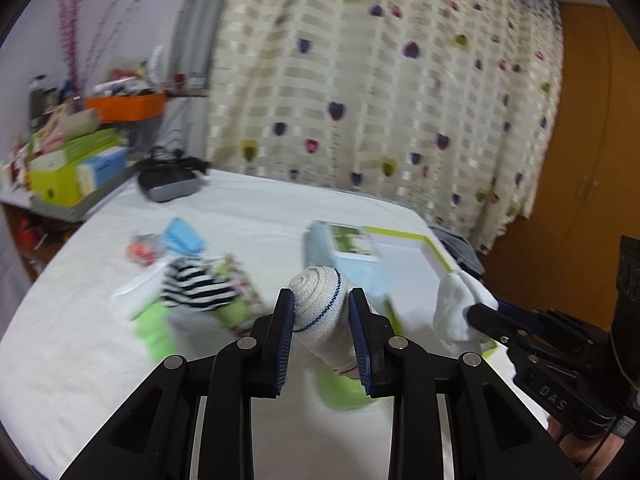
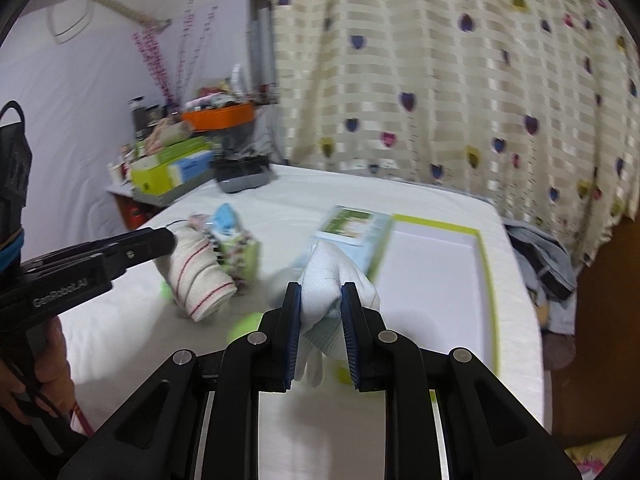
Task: Organize soft objects
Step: 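Carry both held socks over the lime-green-rimmed box lid, then lower both socks into the box lid and open both grippers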
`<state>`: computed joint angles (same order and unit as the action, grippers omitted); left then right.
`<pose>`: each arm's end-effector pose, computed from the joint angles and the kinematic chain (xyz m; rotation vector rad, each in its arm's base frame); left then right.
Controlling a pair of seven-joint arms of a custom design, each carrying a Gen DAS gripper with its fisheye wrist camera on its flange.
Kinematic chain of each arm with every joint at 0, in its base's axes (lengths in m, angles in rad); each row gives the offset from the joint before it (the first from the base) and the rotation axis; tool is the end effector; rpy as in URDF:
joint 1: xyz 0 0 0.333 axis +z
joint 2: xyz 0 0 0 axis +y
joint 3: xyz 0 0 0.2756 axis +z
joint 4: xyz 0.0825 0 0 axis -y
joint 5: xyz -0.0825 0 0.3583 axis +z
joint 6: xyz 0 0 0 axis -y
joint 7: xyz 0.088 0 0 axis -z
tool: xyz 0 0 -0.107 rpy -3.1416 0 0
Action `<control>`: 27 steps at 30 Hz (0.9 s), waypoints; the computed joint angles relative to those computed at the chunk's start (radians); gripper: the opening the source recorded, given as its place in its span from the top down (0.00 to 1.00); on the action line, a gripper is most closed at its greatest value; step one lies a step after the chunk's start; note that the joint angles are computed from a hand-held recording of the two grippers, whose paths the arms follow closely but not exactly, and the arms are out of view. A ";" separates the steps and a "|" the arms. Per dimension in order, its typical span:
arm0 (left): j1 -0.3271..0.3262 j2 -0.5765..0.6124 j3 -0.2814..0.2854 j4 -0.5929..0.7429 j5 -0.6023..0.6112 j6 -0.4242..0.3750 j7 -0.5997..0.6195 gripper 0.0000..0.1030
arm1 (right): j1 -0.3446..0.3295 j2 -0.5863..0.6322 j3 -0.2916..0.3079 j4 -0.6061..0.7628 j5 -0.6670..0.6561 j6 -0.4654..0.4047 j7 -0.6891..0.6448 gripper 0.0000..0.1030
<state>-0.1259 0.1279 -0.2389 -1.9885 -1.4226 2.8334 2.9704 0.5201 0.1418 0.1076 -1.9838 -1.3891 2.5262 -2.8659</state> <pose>0.5609 -0.1558 0.4206 -1.2900 2.1630 -1.3545 0.4703 0.3514 0.4049 -1.4633 1.7386 -0.9004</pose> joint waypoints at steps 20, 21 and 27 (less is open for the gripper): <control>-0.086 0.217 -0.098 0.181 0.517 -0.005 -0.362 0.74 | -0.147 -0.072 -0.034 -0.197 0.015 0.117 0.116 0.80; -0.087 0.226 -0.101 0.188 0.542 -0.007 -0.380 0.74 | -0.151 -0.070 -0.036 -0.199 0.014 0.127 0.116 0.80; -0.100 0.276 -0.113 0.220 0.684 -0.004 -0.480 0.73 | -0.164 -0.062 -0.043 -0.202 0.009 0.145 0.119 0.76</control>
<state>-0.2262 0.4037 -0.3515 -1.7685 -0.7389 2.8298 2.4905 0.3563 0.0802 0.0650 -2.1862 -1.3805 2.6716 -2.7465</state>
